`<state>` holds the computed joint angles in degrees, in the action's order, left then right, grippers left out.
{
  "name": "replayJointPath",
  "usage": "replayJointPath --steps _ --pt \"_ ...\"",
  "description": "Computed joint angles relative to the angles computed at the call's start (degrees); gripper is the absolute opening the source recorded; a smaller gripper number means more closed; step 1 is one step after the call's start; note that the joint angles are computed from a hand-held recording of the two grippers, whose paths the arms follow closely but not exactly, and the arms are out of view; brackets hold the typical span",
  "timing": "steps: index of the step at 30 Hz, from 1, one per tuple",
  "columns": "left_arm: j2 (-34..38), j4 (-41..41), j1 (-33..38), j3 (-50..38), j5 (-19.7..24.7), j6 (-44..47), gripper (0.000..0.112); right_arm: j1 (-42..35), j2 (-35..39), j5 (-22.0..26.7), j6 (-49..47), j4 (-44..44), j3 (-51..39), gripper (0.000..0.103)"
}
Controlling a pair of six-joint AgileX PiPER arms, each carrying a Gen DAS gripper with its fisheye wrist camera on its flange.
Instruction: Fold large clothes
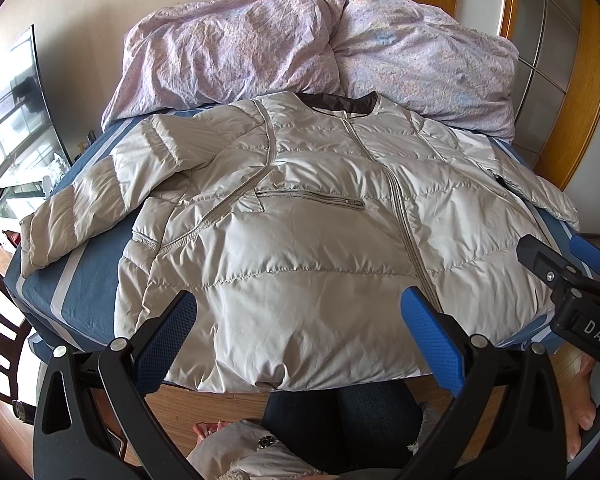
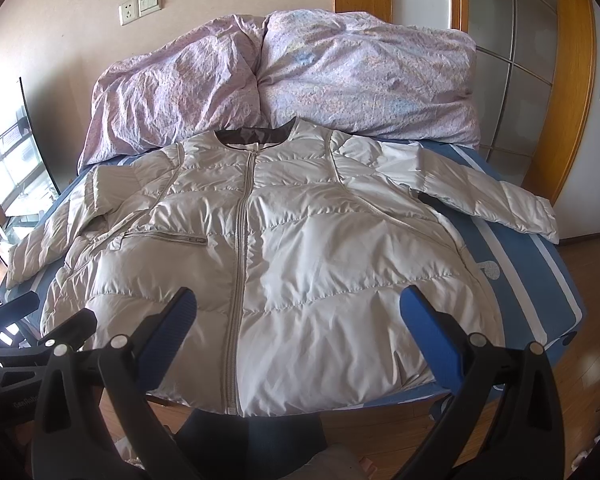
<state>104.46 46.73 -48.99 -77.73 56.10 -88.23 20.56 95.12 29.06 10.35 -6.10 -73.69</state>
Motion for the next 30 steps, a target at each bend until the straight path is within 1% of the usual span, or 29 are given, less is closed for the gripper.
replayJointPath --steps 7,10,15,17,20,22,27,28,30 --pt "-0.1 0.4 0.0 1.0 -0.7 -0.7 0.102 -0.9 0.5 0.2 -0.7 0.8 -0.4 0.101" --pt "-0.1 0.7 1.1 2.2 -2.2 -0.9 0.102 -0.9 1.2 0.7 0.2 0.5 -1.1 0.101" --pt "1.2 -0.2 3.9 0.9 -3.6 1.4 0.102 -0.9 3.0 0.3 4.3 -3.4 -2.5 0.101" --pt "1.7 -0.8 4.5 0.1 -3.5 2.4 0.102 -1.2 4.1 0.4 5.5 -4.5 -3.6 0.101" --pt "2.7 -1.8 6.0 -1.3 -3.9 4.5 0.102 -3.7 6.6 0.3 2.1 -0.8 -6.1 0.101" --pt "3.4 -2.5 7.2 -2.4 -4.4 6.3 0.102 -6.0 8.3 -0.7 -1.0 3.2 -7.6 0.101" --pt "4.6 -5.3 11.5 -4.4 -7.4 11.6 0.102 -11.7 12.6 -3.2 -3.4 8.2 -12.3 0.101" --pt "4.8 -6.8 12.8 -4.6 -8.7 13.4 0.102 -13.2 13.9 -2.8 -5.5 10.6 -14.2 0.101" --pt "5.2 -10.5 15.3 -5.5 -11.2 17.5 0.102 -16.4 17.8 1.4 -7.0 14.0 -20.8 0.101"
